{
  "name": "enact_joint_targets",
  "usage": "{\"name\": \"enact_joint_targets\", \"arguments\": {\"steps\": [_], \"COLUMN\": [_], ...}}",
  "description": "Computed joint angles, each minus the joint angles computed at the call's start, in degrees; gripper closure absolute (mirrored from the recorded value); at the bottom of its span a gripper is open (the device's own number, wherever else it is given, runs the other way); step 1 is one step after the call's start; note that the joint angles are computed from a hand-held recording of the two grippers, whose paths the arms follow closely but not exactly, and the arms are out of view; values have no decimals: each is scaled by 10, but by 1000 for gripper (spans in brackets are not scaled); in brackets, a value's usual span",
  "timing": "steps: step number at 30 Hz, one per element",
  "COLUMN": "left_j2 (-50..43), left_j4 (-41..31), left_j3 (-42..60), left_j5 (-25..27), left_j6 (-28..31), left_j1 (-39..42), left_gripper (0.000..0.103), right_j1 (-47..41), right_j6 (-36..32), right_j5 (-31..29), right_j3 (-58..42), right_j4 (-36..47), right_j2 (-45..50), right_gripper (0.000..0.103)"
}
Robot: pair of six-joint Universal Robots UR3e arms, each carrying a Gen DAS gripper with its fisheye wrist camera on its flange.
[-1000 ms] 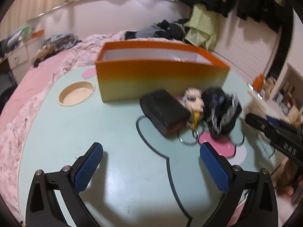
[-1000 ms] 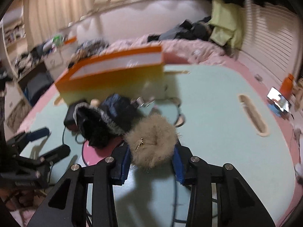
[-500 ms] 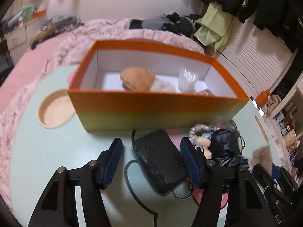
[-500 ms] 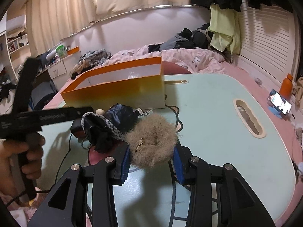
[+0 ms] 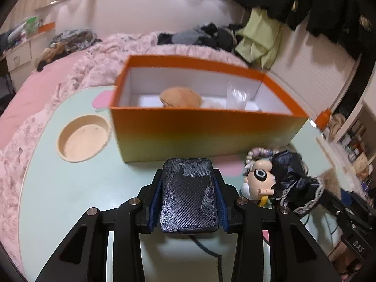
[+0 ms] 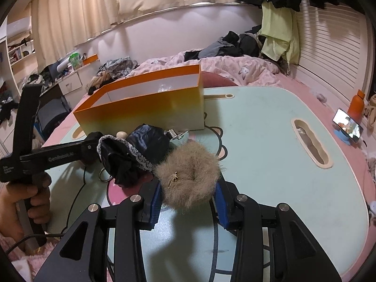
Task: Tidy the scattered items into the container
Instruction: 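Grasp the black case with the left gripper while the right gripper holds the brown pom-pom, then carry the black case into the box with the left gripper while the right carries the pom-pom in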
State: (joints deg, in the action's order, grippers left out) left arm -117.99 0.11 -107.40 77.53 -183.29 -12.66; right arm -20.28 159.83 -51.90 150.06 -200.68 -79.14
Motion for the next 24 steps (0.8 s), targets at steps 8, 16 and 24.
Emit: {"name": "enact_joint_targets", "arguments": {"steps": [8,16,24], "left_j2": [23,27,-56], "left_j4": [-13,-63,-176], "left_j3": [1,80,286], "left_j5": [-28,-15,3], "left_j6": [13,27,24], "left_j1": [5,-3,-9], "left_gripper": [65,65,65], "right_j1": [7,38,114], "right_j6": [-8,-4,45], "right_j5": [-3,-7,-37], "right_j3": [-1,-89,-339], "right_j4": [6,113,243], "right_j2": [-16,-58,16], "right_gripper": [63,63,63]}}
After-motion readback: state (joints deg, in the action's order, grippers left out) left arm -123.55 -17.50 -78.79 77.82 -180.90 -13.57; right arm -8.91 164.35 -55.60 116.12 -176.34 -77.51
